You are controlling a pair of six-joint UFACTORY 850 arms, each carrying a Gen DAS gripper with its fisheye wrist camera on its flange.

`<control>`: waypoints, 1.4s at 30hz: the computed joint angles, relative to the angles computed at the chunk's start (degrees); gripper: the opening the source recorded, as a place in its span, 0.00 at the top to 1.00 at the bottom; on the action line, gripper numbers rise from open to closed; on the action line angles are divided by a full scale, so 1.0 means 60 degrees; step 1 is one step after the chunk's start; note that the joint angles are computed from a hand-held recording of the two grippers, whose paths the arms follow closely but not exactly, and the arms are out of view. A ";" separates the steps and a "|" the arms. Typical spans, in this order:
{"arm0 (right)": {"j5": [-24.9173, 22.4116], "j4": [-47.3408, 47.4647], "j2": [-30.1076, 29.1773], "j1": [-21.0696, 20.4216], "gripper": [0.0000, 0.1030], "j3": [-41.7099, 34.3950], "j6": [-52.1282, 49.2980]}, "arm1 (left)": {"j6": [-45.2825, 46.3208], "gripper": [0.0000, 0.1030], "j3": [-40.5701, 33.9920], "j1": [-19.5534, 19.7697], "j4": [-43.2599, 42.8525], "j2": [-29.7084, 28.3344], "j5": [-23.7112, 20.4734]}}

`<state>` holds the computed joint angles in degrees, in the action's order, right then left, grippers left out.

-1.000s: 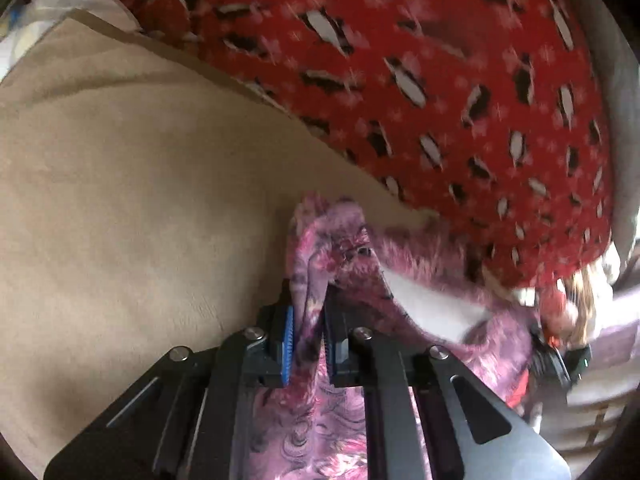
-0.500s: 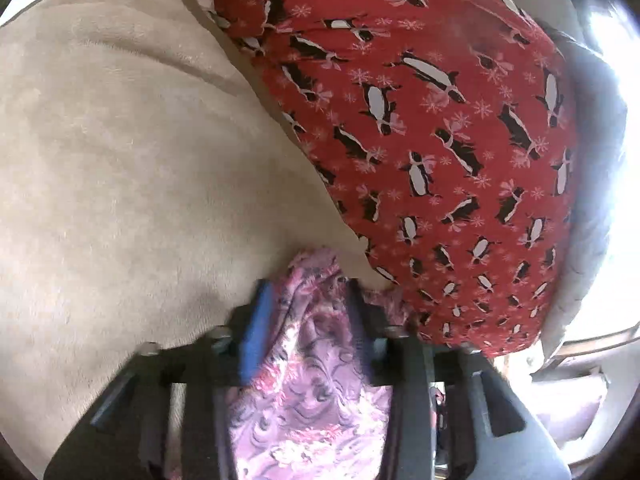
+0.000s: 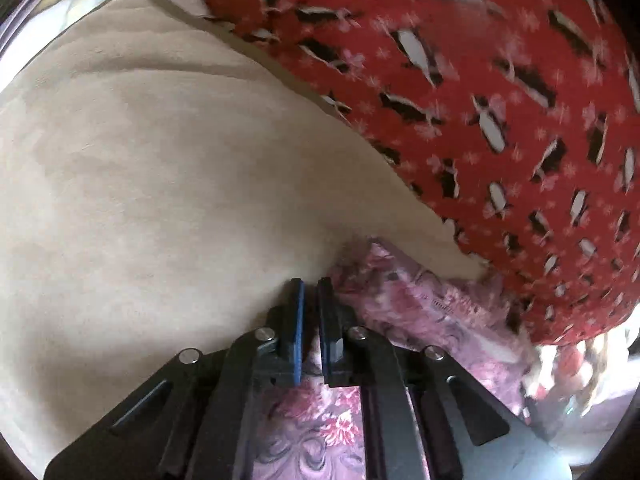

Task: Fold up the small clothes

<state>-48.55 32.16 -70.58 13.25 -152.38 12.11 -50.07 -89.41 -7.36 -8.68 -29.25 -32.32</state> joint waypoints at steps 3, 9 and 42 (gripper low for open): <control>0.1591 0.0883 0.1805 -0.0015 0.86 0.2820 -0.1572 | 0.1557 0.94 0.1196 0.0215 -0.2069 0.0991 0.0954; 0.1982 0.4104 0.4197 0.0197 0.65 0.6688 -0.6290 | 0.1240 0.78 0.2345 -0.0673 -0.1338 0.1986 0.1503; 0.2323 0.5725 0.6795 0.0412 0.81 0.9845 -0.8587 | 0.0885 0.63 0.4122 -0.1981 -0.1856 0.3708 0.1273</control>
<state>-34.61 66.51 -29.81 15.72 -93.30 -39.41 -44.76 -64.68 -19.25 -19.82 -7.00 -24.68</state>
